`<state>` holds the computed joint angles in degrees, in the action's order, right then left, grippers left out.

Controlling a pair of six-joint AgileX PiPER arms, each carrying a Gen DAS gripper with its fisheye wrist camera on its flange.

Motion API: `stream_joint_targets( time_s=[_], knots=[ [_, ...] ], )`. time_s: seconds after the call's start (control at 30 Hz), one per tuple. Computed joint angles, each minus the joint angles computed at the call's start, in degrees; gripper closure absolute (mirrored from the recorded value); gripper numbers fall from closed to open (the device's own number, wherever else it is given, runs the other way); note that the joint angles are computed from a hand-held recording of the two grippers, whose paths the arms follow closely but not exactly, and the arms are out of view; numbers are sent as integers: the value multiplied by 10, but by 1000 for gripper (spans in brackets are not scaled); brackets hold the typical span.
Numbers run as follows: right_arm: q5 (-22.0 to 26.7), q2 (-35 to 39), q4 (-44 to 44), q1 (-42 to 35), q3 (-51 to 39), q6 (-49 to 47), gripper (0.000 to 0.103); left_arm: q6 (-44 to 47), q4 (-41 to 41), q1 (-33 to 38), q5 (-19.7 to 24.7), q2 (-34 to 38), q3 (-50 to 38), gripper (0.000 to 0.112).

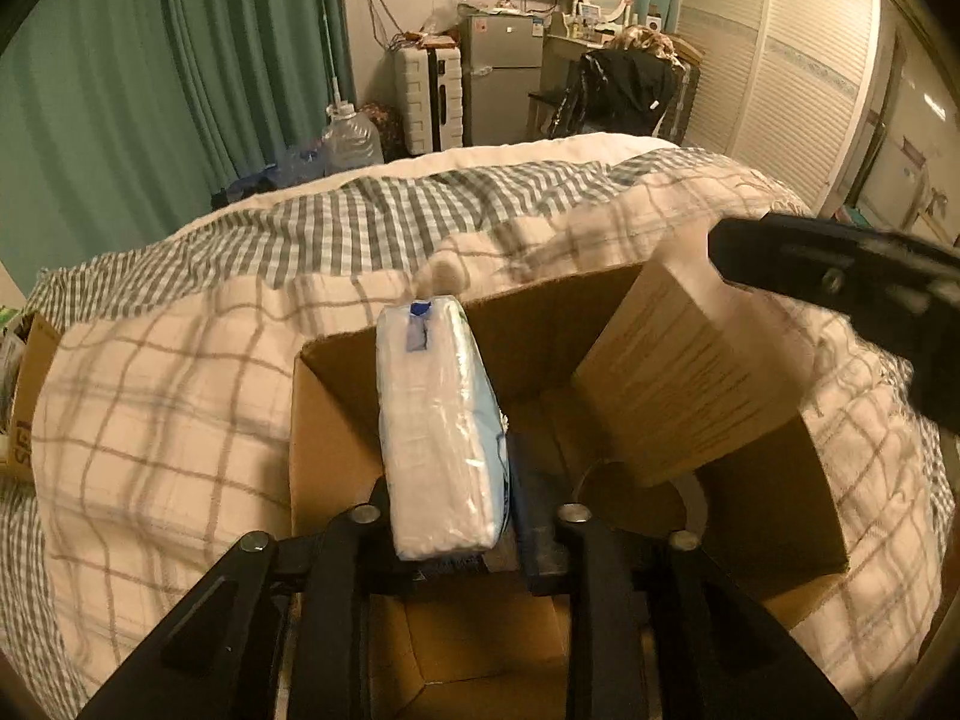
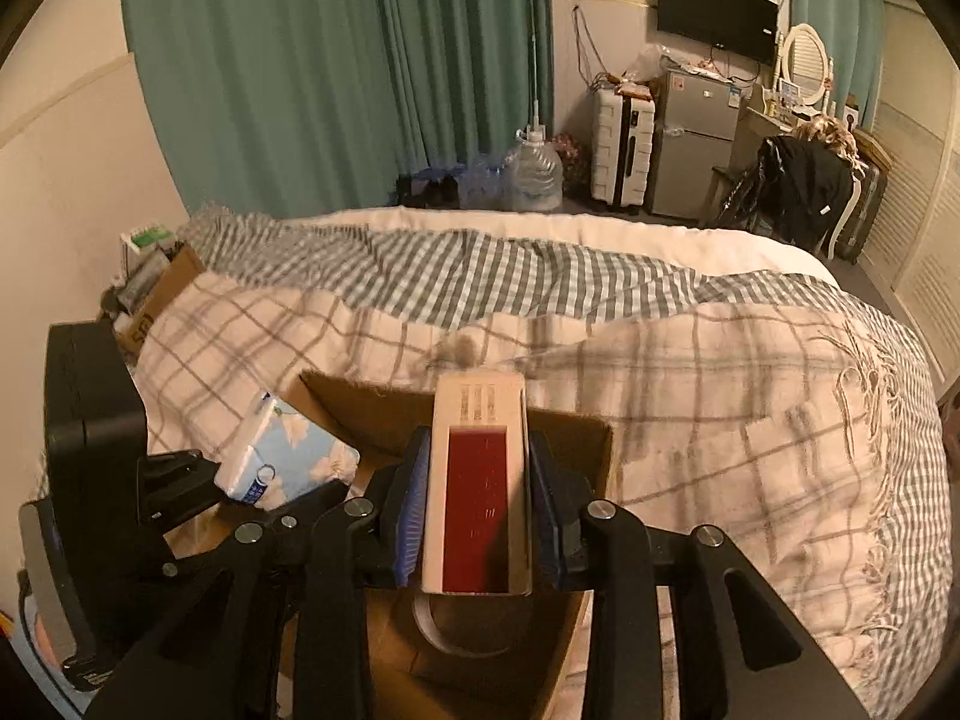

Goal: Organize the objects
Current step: 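Drop the tissue pack and red box into the cardboard box, opening both tools, then grasp the white cloth bundle with the right tool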

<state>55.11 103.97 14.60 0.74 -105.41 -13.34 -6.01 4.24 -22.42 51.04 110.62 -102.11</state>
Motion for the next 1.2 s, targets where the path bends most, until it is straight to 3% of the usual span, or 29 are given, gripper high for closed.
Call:
stream_joint_targets(
  time_s=[0.03,0.07,0.2,0.33,0.8,1.03,1.2],
  knots=[
    [-4,-11,4,-6,6,3,45,-7,8,-3,-3,-9,7,55],
    [-3,-15,6,-11,3,3,42,-20,22,-9,-6,-15,11,36],
    [6,-63,-31,-4,9,20,40,-54,64,-23,-13,-71,54,32],
    [20,-130,-70,8,35,23,34,-85,104,-37,-11,-142,103,13],
    [71,-364,-179,67,180,56,26,-219,238,-109,37,-369,270,9],
    [49,-443,-223,126,307,113,26,-384,350,-184,57,-449,397,9],
    [15,-462,-276,181,400,184,27,-495,386,-209,45,-468,478,9]
  ],
)
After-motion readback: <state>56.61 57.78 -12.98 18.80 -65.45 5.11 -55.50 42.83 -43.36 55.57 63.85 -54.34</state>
